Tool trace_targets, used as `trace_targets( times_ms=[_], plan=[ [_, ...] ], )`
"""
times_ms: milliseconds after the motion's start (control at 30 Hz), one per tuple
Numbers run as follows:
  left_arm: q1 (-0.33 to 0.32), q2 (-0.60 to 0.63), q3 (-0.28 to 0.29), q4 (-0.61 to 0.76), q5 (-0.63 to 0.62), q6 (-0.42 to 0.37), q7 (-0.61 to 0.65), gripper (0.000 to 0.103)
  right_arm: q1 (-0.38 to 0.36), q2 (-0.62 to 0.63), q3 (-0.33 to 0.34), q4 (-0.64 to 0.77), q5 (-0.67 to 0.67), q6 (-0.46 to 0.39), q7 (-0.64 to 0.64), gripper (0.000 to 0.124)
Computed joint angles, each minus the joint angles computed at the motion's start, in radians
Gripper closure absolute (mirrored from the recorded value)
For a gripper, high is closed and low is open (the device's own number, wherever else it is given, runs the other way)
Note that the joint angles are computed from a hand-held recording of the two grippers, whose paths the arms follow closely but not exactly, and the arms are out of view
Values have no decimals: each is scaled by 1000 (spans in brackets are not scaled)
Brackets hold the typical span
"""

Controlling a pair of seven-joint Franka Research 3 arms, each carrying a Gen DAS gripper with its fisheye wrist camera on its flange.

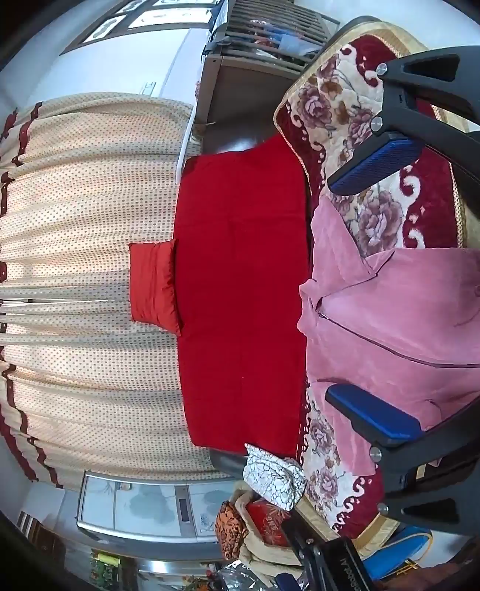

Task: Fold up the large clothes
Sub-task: 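Move both grippers toward the pink jacket's hem on the bed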

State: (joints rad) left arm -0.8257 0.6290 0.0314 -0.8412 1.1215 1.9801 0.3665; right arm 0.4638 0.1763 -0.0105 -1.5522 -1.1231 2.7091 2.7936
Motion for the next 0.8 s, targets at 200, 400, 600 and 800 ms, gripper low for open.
trace_targets(
  times_ms=[200, 400, 600, 800],
  plan=[
    [4, -13, -6, -26, 4, 14, -3, 0, 5, 7, -2, -7, -11, -7, 2, 21],
    [11, -15, -16, -38, -3, 30, 4, 0, 11, 10, -7, -1, -28, -19, 3, 21],
    [9, -14, -18, -42, -7, 37, 13, 0, 11, 11, 1, 11, -46, -37, 13, 21],
    [9, -2, -16, -21, -15, 35, 28, 0, 13, 7, 2, 7, -64, -45, 2, 21]
  ],
)
